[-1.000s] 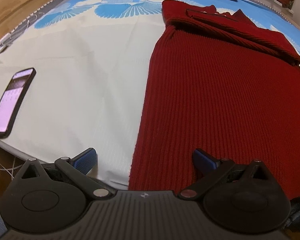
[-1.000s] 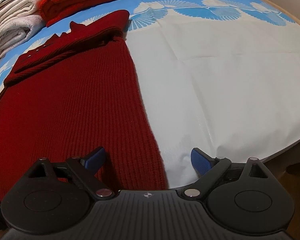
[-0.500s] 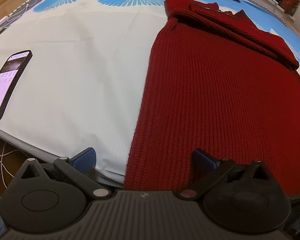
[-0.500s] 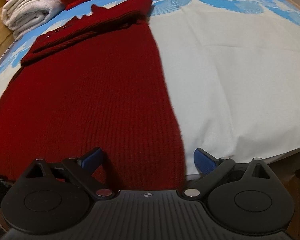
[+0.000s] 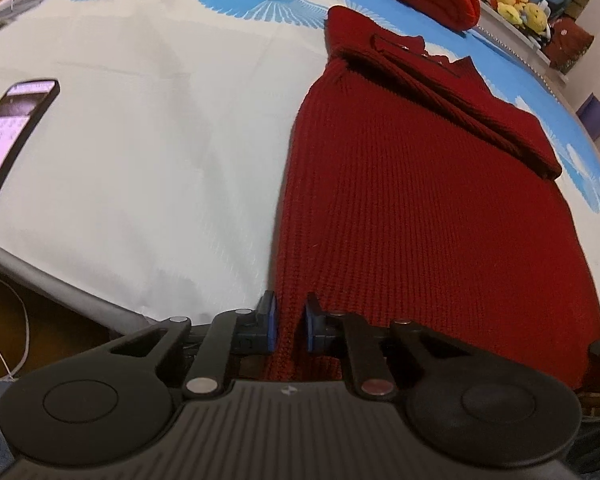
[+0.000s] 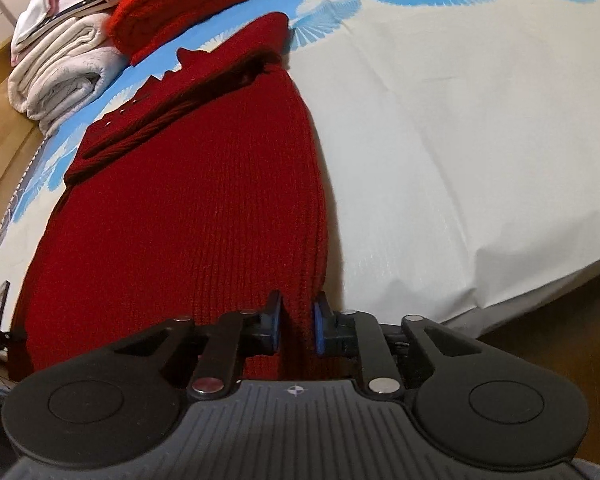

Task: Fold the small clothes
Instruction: 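Grasp the red sweater's hem with the left gripper while the right gripper grasps it too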

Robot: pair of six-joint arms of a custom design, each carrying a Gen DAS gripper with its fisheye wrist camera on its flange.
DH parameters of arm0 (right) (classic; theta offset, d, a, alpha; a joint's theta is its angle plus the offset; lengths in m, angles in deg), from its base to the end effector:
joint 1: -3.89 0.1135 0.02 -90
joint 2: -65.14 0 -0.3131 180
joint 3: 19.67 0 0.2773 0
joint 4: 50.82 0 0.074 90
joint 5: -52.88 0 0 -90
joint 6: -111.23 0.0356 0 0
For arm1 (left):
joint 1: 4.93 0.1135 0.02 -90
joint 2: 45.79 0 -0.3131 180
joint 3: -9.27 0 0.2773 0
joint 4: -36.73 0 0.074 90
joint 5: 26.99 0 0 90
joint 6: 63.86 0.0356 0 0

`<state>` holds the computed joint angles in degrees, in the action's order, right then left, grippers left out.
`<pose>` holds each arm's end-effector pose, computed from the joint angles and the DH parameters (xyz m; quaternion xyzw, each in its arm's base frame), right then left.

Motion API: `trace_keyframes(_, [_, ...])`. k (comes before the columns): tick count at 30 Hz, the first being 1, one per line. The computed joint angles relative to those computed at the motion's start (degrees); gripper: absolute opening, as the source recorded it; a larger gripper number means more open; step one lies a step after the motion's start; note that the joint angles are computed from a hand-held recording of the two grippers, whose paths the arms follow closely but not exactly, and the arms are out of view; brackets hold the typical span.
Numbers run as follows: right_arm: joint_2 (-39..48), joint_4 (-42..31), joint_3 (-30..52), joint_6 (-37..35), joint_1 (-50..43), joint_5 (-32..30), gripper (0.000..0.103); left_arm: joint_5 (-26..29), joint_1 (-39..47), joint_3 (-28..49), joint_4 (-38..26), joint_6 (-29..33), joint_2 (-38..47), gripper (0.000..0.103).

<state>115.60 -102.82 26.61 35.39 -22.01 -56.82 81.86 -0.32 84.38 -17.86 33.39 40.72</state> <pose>0.1465 -0.0578 0.2454 0.2761 0.9027 0.1335 0.3018 0.3165 0.0140 0.2728 0.0563 0.9639 -0.1381 0.2206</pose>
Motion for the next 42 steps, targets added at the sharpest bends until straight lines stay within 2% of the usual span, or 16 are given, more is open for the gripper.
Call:
trace_keyframes(1, [0.7,-0.8,0.3,-0.5,-0.1,-0.6,0.042,0.4,0.2,0.3,-0.5,-0.3,0.2,0.018])
trace_keyframes(3, [2.6,-1.9,1.0,-0.6,1.5,-0.4,0.061,1.2,0.6,0.7,-1.8,0.3,0.5,0.028])
trace_keyframes(5, [2.9,-1.9,0.9,-0.9,4.1,1.5,0.064,2.6,0.5,1.0,-2.9,1.8,0.9,0.052])
trace_keyframes(7, [3.2,-1.9,1.0,-0.7,4.3,1.8,0.064,3.2,-0.3,0.8,-3.8,4.1,0.9,0.067])
trace_keyframes(8, [3.2,-2.1,1.2,-0.5,4.3,2.3,0.060,2.3,-1.2,0.3,-3.7,5.1,0.4,0.066])
trace_keyframes(9, [3.2,-2.6,1.4,-0.6,4.2,3.0,0.042,0.7,-2.1,-0.4,-3.2,5.7,-0.2,0.063])
trace_keyframes(11, [2.3,-2.9,1.1,-1.3,1.4,-0.7,0.017,-1.7,-2.9,-1.5,-1.8,6.0,-1.6,0.033])
trace_keyframes(13, [0.7,-2.6,0.8,-0.8,1.9,0.2,0.016,1.1,-0.8,-0.3,-3.6,5.2,-1.1,0.013])
trace_keyframes(16, [-3.2,-2.7,0.8,0.9,2.1,-0.2,0.015,5.7,2.6,0.5,-5.6,4.8,-1.8,0.012])
trace_keyframes(24, [-13.0,-11.6,3.4,-2.5,-13.0,-13.8,0.014,13.1,7.4,0.0,-11.4,11.2,-9.2,0.011])
trace_keyframes(28, [-14.8,-23.1,7.1,-13.6,-25.0,-20.4,0.012,15.3,10.2,0.1,-16.7,15.9,-12.2,0.011])
trace_keyframes(32, [-11.4,-43.6,12.0,-38.9,-46.1,-30.4,0.011,18.8,15.0,1.6,-24.0,22.0,-14.4,0.011])
trace_keyframes(34, [-10.6,-48.3,13.5,-44.8,-49.9,-32.1,0.011,20.0,16.2,2.9,-26.2,23.3,-14.7,0.011])
trace_keyframes(35, [-10.6,-48.4,14.4,-44.0,-49.6,-32.4,0.011,20.4,16.5,3.7,-26.9,23.2,-14.7,0.011])
trace_keyframes(38, [-12.6,-36.3,15.4,-25.4,-37.7,-30.5,0.011,22.5,15.9,7.6,-28.2,20.8,-12.9,0.011])
trace_keyframes(42, [-10.9,-17.8,16.9,-3.2,-18.7,-20.9,0.011,23.2,12.3,14.1,-26.1,14.1,-9.1,0.011])
